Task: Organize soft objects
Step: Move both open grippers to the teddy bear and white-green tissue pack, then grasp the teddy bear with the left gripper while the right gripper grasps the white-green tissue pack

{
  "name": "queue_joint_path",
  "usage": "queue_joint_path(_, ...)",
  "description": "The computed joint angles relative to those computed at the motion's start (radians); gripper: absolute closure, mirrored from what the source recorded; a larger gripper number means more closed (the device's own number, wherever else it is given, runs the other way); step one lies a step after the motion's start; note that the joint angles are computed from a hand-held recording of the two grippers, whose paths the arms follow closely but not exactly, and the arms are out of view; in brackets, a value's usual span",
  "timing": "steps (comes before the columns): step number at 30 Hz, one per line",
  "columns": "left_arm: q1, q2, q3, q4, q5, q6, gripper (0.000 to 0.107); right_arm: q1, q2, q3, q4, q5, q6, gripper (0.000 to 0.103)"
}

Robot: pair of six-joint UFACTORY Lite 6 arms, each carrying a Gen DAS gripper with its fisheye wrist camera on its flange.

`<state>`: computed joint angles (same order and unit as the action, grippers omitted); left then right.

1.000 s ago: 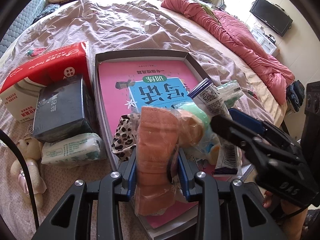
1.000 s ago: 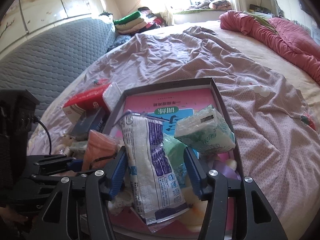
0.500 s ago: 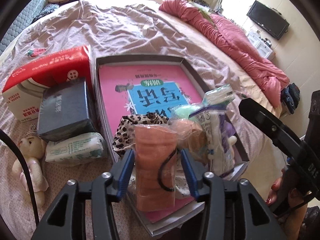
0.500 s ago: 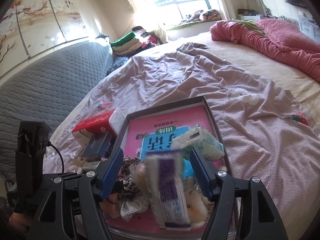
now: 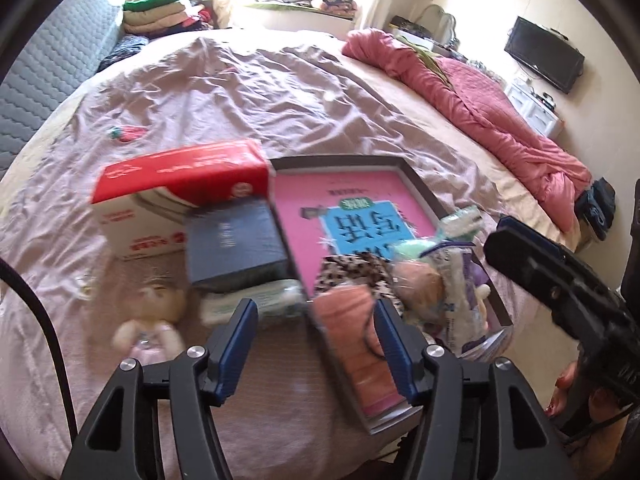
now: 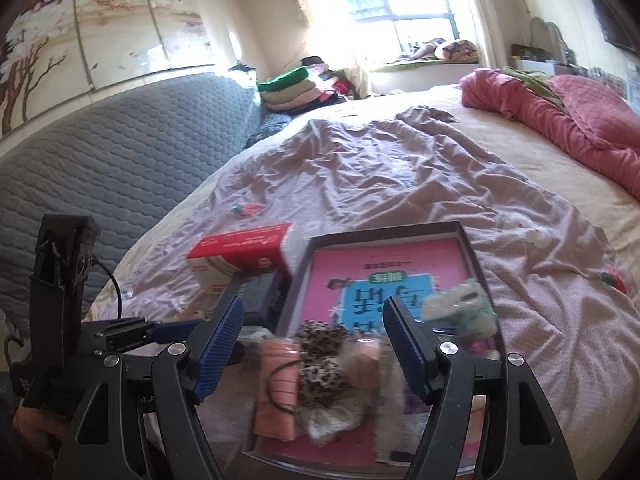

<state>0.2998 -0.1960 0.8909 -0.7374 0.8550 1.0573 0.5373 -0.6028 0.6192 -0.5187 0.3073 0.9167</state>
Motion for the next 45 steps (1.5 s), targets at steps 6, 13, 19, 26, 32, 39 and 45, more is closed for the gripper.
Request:
queue_joint_path(6,0.166,0.081,0.073,-0.016,0.049,0.094,0.047,0.158,0.16,0.104,-0.228,0.049,0.239,0.029)
queue_joint_path(13,0.303,0.242,0.215,0.013,0.053,0.144,0.047,0.267,0.364,0.23,-0.294,0.06,0.279,0.029)
queue_joint_path(19,0.373,0.397,0.31,0.065,0.055,0.15,0.047,0.325,0.575,0.363,-0.257,0.076,0.136,0.029)
queue_joint_path(26,0.373,0.486,0.32,0.096,0.055,0.145,0.047,0.293,0.795,0.507,-0.117,0.092,-0.166,0.029)
queue_joint_path(32,0.359,0.515,0.315,0.101,0.044,0.149,0.047,0.259,0.955,0.642,-0.027,0.126,-0.375,0.029)
queue_joint_path(39,0.333,0.567,0.349,0.105,0.044,0.137,0.047,0.248,1.089,0.776,0.09,0.192,-0.549,0.036)
queue_joint_path(45,0.298,0.61,0.374,0.116,0.031,0.116,0.047,0.249,1.153,0.852,0.105,0.283,-0.687,0.051)
